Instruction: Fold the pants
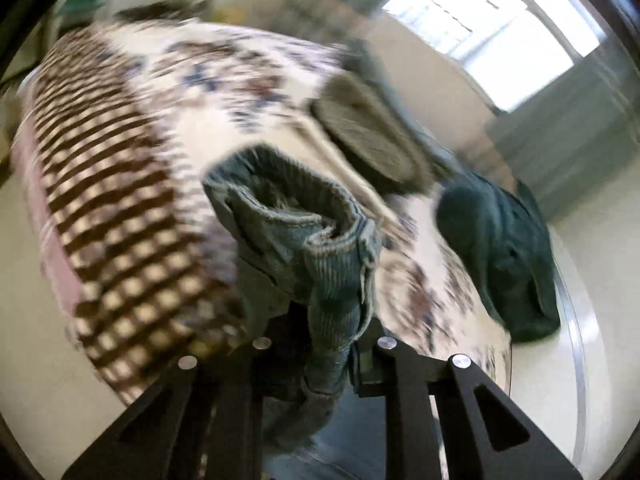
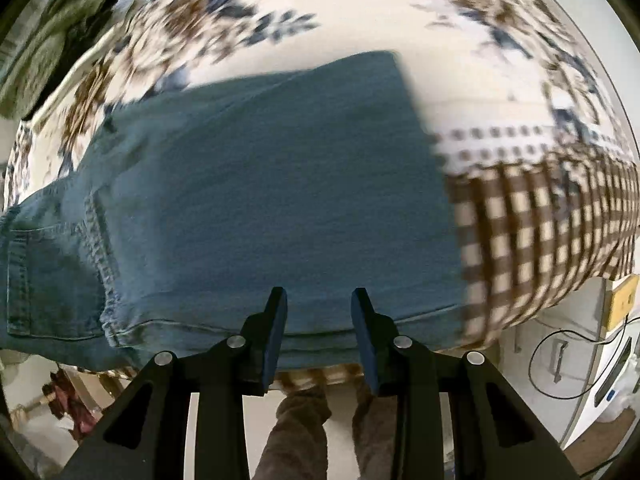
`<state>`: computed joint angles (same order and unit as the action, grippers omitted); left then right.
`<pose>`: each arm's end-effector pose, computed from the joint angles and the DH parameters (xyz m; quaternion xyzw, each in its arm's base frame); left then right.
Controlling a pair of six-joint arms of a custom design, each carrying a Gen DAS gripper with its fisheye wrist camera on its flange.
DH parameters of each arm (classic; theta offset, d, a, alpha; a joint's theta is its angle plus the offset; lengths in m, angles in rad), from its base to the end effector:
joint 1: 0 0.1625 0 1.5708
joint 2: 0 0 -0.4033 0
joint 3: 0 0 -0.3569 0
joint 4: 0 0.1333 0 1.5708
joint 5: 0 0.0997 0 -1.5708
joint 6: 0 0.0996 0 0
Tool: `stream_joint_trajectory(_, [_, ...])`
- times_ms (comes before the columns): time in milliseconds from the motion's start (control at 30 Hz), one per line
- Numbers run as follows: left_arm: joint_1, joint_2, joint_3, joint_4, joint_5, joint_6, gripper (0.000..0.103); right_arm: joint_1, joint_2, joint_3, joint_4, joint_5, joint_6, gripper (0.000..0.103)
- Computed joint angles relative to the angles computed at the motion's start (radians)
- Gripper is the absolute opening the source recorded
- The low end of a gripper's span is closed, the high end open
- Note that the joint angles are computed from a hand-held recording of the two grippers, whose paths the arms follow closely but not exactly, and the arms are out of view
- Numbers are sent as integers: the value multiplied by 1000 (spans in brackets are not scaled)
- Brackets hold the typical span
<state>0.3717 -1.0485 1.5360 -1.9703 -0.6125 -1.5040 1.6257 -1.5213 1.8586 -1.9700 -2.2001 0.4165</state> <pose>-0.4911 -0.4220 0.2790 -0.1146 0.8793 -0.4411 0.1383 0.0999 -0.4564 0.3730 -0.1803 -0.9332 0.1009 0.2939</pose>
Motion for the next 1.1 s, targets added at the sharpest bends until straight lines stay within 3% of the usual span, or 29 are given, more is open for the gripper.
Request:
stream_joint_trajectory(133, [-27,146,-119,-85,-81,179,14,-68,-90,1,22,-6,-41,36])
stream_joint_trajectory(267, [-36,304,-228,-140,-221,346,13,-153,-172,-4,37,-21,-100,36])
stream_joint_trajectory(300, [-34,345,-263,-112,-262,368,13,-180,-189,-8,41,-19,-121,36])
stream_joint_trajectory(367, [-25,415,-321,-52,-351,410,14,-230,-214,-17,47,15,-158,47])
stream_joint_trajectory(433, [-18,483,-408,95,-398,436,17,-283,-235,-28,40,103,-217,78])
stream_joint_trajectory(500, [-6,555,-530,296,-452,433,21,-330,-253,-41,25,221,-298,85])
stream_joint_trajectory(567, [0,583,-590,392,-485,416,21,-335,-234,-60,17,299,-334,85])
stream_joint_trajectory(633, [-5,583,-607,412,-485,417,28,-336,-210,-81,18,369,-376,85])
stream_joint_trajectory(700, [-4,593,-638,429,-517,438,59,-329,-175,-107,22,435,-406,85])
stream_joint_trajectory(767, [-12,603,-666,443,-539,445,69,-320,-133,-135,45,504,-416,85])
stream_joint_trajectory(900, [-16,582,-695,494,-521,405,69,-300,-50,-169,69,553,-430,85])
stream_joint_trajectory(1100, [-9,496,-666,677,-375,235,70,-270,102,-162,15,534,-403,87])
